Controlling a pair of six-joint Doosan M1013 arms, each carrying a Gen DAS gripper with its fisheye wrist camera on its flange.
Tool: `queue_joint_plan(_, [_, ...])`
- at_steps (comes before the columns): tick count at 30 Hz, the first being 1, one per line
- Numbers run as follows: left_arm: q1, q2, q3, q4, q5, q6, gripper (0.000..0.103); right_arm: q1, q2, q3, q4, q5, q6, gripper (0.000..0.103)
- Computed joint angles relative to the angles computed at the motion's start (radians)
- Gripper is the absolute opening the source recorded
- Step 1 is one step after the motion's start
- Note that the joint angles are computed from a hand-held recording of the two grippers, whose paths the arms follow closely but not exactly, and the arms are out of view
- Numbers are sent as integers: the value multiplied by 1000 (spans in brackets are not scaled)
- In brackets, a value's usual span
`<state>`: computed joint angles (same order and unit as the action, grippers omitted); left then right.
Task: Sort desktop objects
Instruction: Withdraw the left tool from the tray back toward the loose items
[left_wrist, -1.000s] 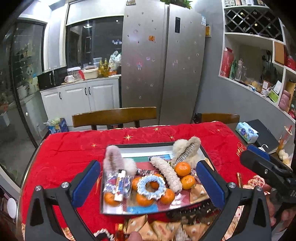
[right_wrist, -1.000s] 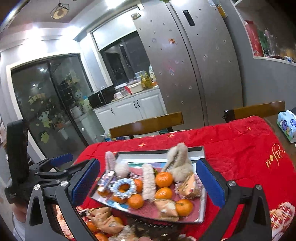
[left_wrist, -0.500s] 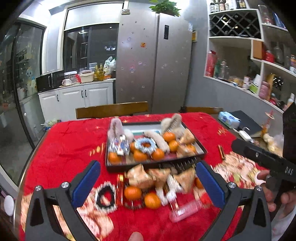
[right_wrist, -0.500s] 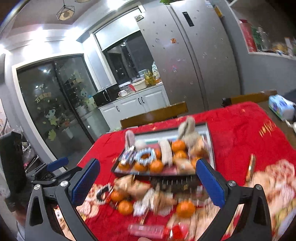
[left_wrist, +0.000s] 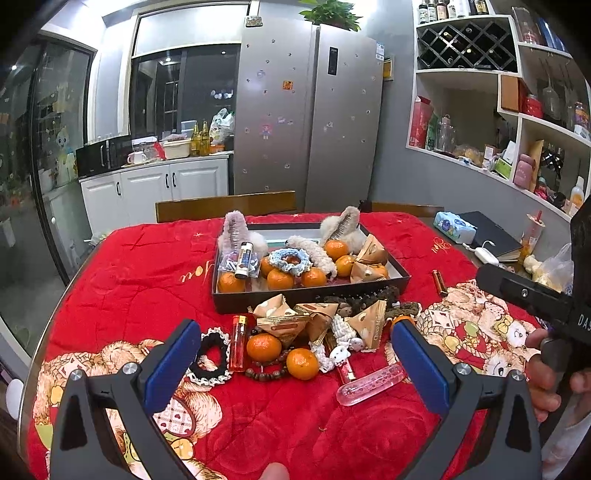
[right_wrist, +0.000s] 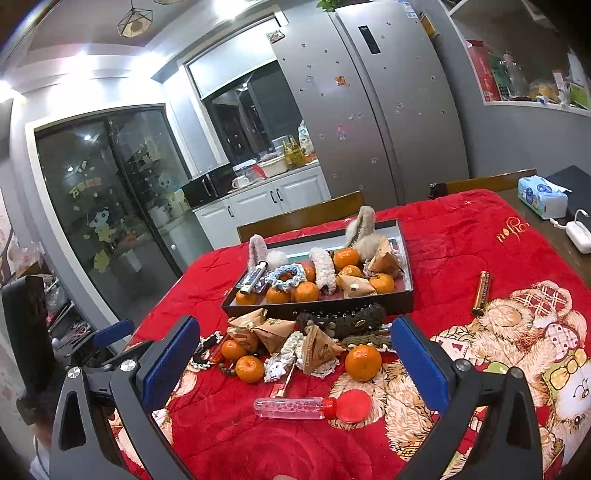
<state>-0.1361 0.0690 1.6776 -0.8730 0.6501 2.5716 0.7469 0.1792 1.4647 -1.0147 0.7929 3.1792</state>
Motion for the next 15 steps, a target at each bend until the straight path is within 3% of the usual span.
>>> queue_joint_plan(6, [2,22,-12,-17,38,18,103,-11,-2,8,12,-10,2,103])
queue_joint_plan(11, [-31,40,-22,139,-1,-98,103,-24,6,5,43,-23,-30,103])
queue_joint_plan(15, [-44,58,-32,177,4,-138,103,-50,14,-8,111,-55,-92,103])
